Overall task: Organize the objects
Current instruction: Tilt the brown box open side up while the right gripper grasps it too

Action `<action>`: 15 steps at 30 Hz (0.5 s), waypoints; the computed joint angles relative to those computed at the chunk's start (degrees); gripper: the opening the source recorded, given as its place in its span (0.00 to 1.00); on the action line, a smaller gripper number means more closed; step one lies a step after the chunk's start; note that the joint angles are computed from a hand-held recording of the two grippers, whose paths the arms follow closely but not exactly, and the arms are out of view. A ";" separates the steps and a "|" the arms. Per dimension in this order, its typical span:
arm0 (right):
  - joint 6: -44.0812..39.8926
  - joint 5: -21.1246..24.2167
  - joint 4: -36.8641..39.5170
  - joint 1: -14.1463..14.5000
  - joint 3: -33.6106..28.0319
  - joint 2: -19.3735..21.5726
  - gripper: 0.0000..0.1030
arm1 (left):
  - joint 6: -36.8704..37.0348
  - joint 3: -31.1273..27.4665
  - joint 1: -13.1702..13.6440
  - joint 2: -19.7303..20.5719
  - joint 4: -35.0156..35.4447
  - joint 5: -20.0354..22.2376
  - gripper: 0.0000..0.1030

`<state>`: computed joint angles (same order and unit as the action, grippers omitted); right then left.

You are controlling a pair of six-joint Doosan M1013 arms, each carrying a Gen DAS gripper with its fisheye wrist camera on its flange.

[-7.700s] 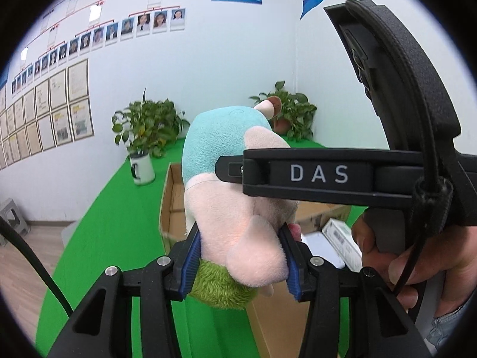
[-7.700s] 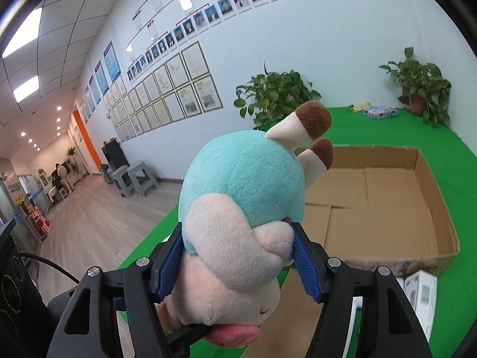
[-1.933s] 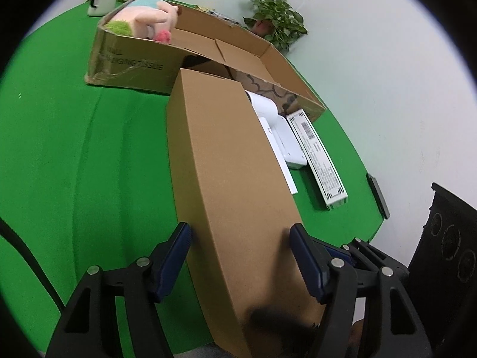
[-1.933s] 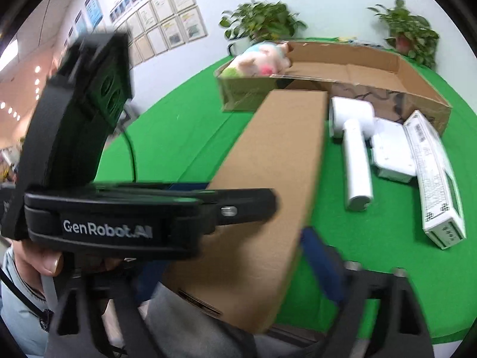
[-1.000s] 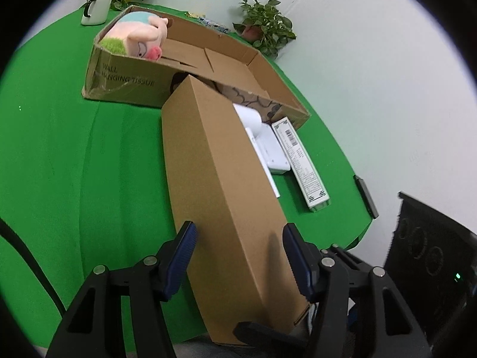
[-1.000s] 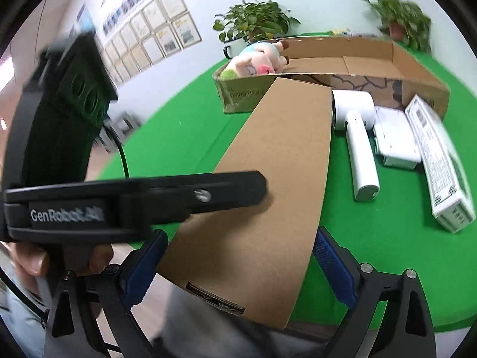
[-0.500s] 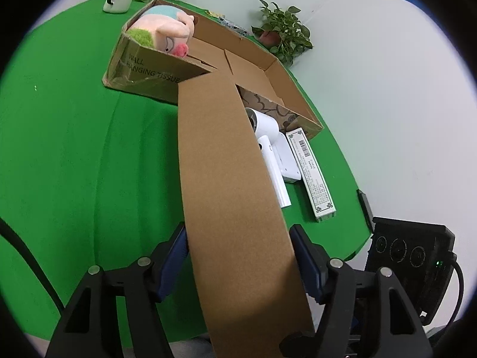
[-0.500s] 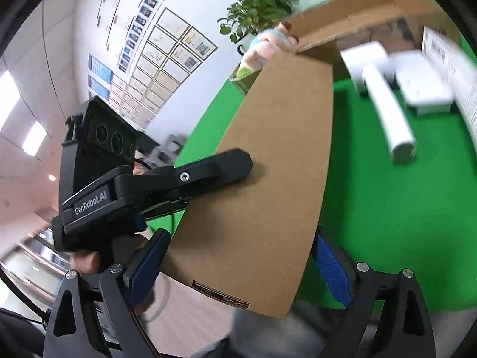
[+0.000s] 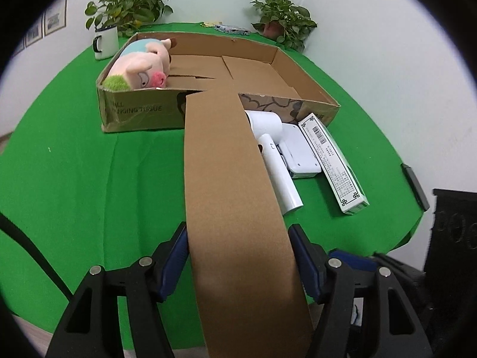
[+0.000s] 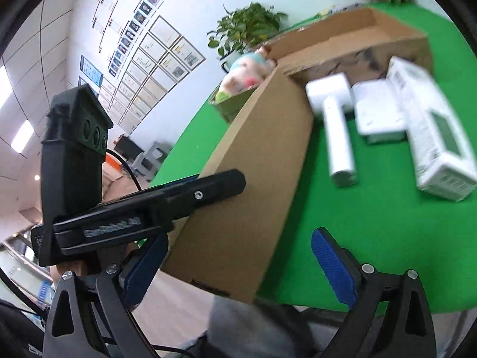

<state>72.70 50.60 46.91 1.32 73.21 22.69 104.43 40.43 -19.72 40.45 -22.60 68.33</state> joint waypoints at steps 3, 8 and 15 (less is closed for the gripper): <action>-2.65 0.13 1.73 -0.59 0.52 -0.67 0.95 | 0.59 0.44 -0.51 -0.64 1.57 -1.19 0.63; -5.12 1.38 3.59 -0.21 0.38 -0.68 0.93 | 5.71 -1.11 -0.22 0.06 -6.28 1.58 0.46; -3.44 -1.84 -0.79 -0.29 2.58 -2.51 0.93 | 9.99 -3.72 -0.56 2.37 -15.82 6.78 0.46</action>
